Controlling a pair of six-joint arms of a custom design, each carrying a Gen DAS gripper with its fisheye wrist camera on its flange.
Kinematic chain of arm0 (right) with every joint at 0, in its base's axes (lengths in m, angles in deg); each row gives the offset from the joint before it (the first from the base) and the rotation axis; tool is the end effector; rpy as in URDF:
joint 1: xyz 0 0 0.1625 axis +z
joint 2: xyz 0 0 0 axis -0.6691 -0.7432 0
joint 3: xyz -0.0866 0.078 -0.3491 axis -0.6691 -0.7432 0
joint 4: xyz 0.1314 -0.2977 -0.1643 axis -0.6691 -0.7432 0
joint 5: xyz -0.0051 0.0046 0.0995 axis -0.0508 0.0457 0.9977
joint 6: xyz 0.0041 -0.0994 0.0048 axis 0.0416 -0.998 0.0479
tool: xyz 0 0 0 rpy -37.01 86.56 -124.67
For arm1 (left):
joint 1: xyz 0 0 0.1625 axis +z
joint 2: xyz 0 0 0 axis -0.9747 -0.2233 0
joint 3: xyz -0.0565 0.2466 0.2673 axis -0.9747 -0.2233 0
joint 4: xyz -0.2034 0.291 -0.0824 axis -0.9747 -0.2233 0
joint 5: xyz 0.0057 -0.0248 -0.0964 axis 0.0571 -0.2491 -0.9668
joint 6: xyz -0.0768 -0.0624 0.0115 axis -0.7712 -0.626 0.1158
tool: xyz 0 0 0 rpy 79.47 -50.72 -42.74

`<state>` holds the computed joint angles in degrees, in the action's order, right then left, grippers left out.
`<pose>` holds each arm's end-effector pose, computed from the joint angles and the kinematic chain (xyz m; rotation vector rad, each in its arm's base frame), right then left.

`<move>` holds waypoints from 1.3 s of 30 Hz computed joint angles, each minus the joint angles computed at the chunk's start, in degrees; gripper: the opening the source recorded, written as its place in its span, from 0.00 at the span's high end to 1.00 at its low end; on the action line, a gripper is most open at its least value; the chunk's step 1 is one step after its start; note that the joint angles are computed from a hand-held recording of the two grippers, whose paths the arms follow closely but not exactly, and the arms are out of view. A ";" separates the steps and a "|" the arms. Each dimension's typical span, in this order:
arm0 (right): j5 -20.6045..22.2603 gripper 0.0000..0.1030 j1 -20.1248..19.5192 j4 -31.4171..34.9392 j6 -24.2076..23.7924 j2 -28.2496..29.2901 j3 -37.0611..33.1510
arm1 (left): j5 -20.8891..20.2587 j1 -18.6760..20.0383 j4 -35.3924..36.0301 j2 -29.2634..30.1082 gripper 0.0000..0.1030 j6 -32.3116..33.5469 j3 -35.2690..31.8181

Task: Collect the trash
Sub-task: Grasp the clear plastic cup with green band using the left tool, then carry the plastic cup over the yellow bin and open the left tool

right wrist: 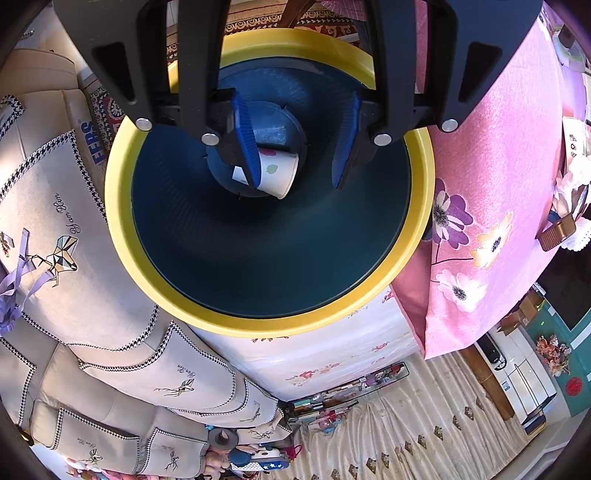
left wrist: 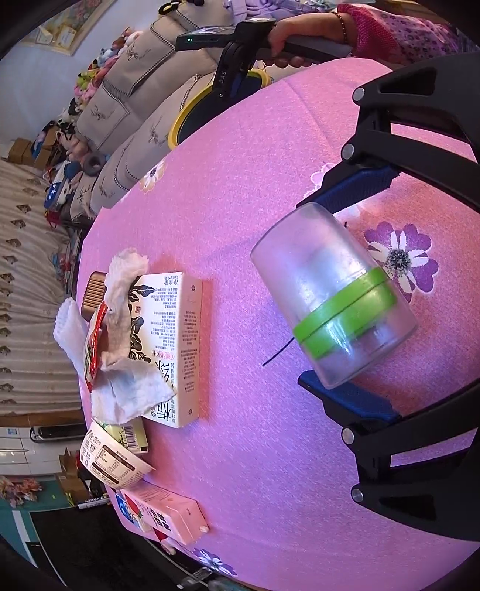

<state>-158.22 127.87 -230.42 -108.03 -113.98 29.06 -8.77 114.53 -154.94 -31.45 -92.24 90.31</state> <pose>0.0537 -0.5494 0.0983 0.2089 -2.4680 0.7862 -0.0809 -0.3316 0.1257 0.0558 2.3269 -0.8523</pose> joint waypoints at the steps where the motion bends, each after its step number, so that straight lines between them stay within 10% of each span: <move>1: 0.04 0.63 0.00 -0.03 -0.06 -0.02 0.05 | -0.37 0.33 -1.35 0.11 0.19 1.26 0.06; 13: 1.49 0.63 0.80 -5.04 -1.80 -3.74 4.26 | -1.82 1.00 -12.44 5.20 0.19 18.54 -6.50; 23: 3.62 0.62 -0.53 -7.19 -4.82 -10.30 8.44 | -9.52 4.67 -21.25 22.92 0.19 38.45 -25.13; 39: 6.23 0.62 -6.11 -3.31 -6.78 -15.20 7.20 | -15.88 12.33 -3.38 54.10 0.19 41.80 -66.52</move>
